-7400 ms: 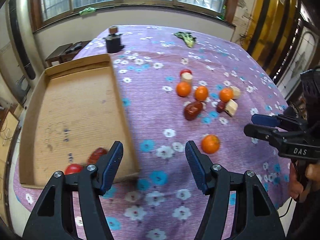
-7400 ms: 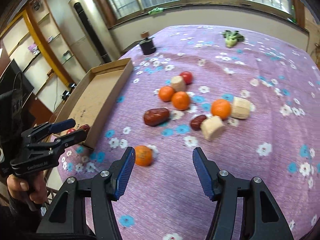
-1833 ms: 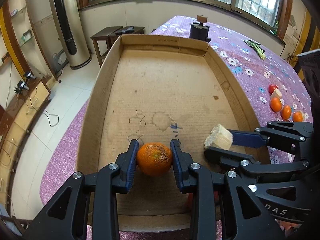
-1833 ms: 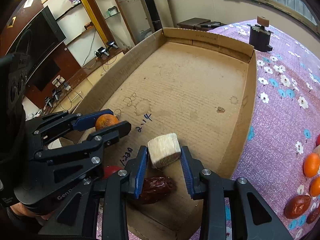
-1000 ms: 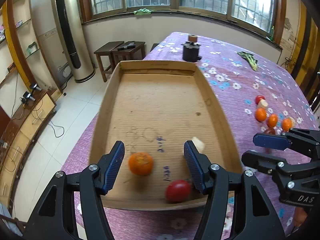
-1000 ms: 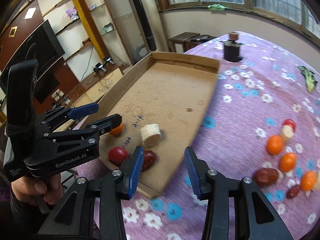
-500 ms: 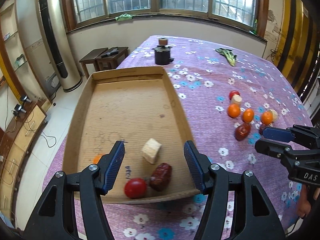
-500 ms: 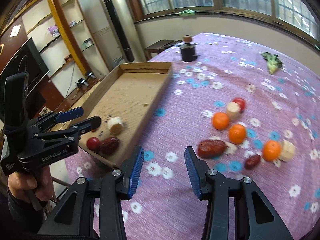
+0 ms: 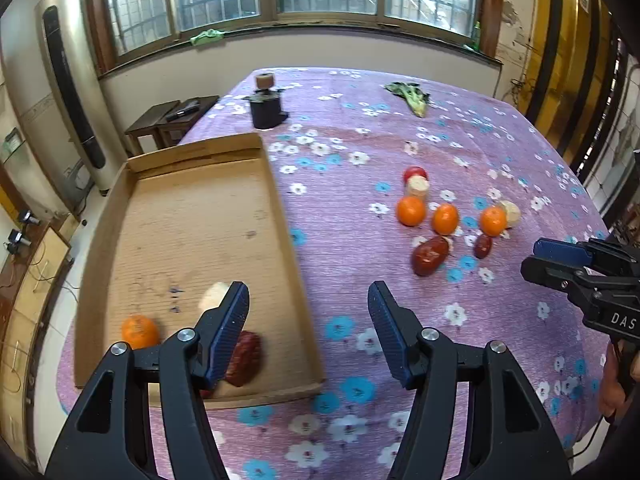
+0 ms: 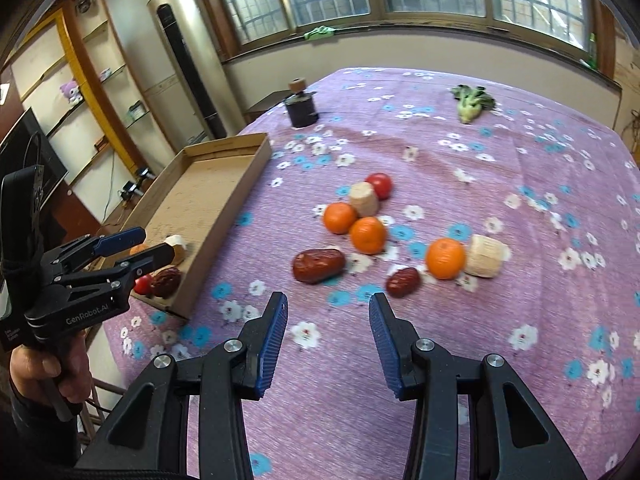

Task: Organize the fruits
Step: 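Withdraw both tools from the tray back toward the remaining fruit, then grasp a dried red date with the left tool while the right tool grasps a pale chunk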

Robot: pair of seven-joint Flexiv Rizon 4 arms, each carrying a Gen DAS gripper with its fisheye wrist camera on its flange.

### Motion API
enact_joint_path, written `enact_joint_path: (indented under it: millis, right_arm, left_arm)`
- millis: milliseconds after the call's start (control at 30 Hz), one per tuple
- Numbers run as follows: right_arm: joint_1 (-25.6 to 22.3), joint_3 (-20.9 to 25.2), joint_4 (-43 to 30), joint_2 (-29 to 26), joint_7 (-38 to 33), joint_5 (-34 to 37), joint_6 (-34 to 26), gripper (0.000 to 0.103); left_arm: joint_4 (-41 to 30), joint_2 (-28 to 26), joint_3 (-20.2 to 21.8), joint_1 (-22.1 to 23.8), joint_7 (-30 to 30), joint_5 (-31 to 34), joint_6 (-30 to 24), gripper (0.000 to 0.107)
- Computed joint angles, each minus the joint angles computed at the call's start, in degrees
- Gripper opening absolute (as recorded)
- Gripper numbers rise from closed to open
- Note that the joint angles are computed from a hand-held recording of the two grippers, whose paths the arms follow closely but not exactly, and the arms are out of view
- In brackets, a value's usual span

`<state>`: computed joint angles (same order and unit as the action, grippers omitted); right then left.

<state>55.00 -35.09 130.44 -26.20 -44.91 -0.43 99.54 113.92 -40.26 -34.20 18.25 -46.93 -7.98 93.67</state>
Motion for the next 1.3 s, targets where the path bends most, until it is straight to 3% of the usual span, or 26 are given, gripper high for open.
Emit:
enact_joint_path:
  millis: [400,800,1300]
  right_arm:
    - [1.53,-2.87,4.1,0.55,0.03,3.91,1.32,0.044]
    - [-3.45,-0.69,4.34,-1.14,0.49,5.85,1.62,0.044]
    - [-10.72,2.71,-0.06,-4.36,2.1,4.62,0.44,0.044]
  left_arm:
    - [-0.59,-0.3,0.4,-3.82,2.11,-1.0,-3.23,0.061]
    - [-3.45,-1.77,2.86,-9.26,5.35,-4.82,-7.45,0.061]
    - [-10.27,-4.93,10.14,-18.11,6.95,-9.4,-12.0,0.061]
